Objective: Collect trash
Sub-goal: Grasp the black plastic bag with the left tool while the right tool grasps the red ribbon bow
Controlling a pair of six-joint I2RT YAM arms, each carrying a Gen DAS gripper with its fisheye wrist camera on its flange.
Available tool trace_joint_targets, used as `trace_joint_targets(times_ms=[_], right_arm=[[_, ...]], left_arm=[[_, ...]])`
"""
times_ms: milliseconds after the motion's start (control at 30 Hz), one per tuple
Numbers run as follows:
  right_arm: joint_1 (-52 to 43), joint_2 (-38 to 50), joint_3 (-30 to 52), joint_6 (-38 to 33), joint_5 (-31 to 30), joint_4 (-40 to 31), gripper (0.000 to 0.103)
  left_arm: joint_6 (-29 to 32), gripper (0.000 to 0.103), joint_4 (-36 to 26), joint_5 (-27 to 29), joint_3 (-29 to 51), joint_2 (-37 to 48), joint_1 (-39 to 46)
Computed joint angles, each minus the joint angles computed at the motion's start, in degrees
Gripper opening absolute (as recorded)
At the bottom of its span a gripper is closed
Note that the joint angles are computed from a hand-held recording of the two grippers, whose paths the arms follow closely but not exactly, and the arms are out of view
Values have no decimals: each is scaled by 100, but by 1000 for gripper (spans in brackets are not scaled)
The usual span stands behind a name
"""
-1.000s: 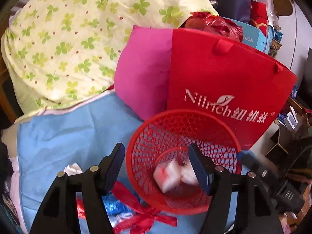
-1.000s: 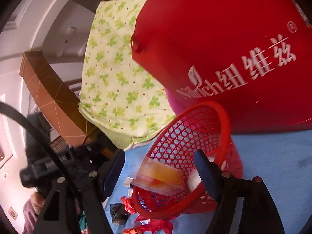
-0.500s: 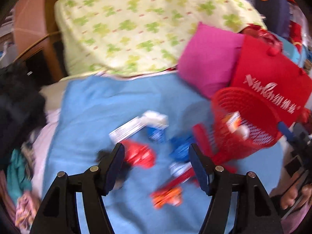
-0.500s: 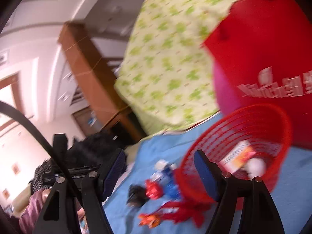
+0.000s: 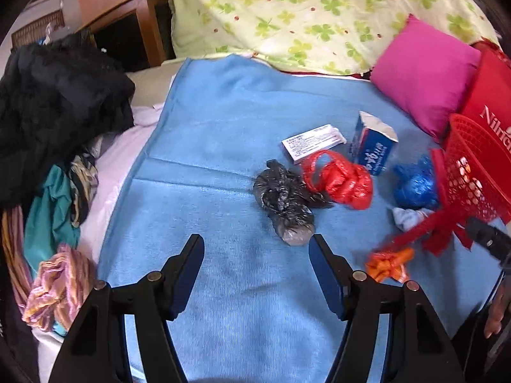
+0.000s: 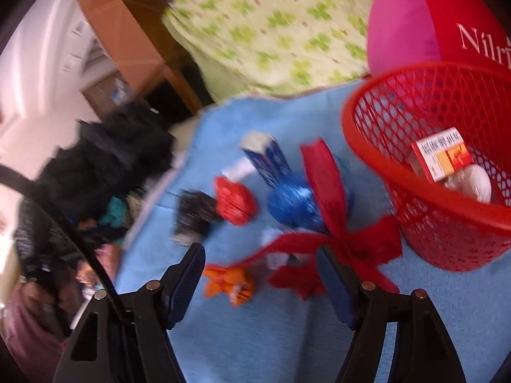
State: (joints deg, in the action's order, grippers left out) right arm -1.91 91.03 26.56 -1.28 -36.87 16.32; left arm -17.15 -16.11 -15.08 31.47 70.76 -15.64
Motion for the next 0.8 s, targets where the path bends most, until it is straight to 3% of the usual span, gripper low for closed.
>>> trace_joint_targets(times_ms=[233, 367, 433, 467, 500, 600, 800], right_arm=[[728, 1127, 676, 199, 2001, 208, 68], [702, 1627, 1092, 287, 2294, 7, 61], [680, 1722, 1202, 245, 2412, -76, 45], [680, 1750, 1208, 186, 2413, -79, 45], [660, 1759, 1219, 131, 2325, -116, 42], [626, 1646, 1134, 32, 2220, -95, 37], [387, 1041, 730, -213, 1216, -33, 37]], left_arm=[[136, 69, 814, 448, 688, 1736, 361], [51, 69, 986, 718, 1157, 2635, 456], [-24, 69, 1036, 778, 1334, 3032, 477], [-51, 69, 1093, 835, 1378, 3199, 497], [-67, 65, 1135, 913, 1396, 3304, 506], [-104, 29, 1499, 1492, 1211, 3356, 663], [-175, 10, 1533, 840, 814, 2690, 295]])
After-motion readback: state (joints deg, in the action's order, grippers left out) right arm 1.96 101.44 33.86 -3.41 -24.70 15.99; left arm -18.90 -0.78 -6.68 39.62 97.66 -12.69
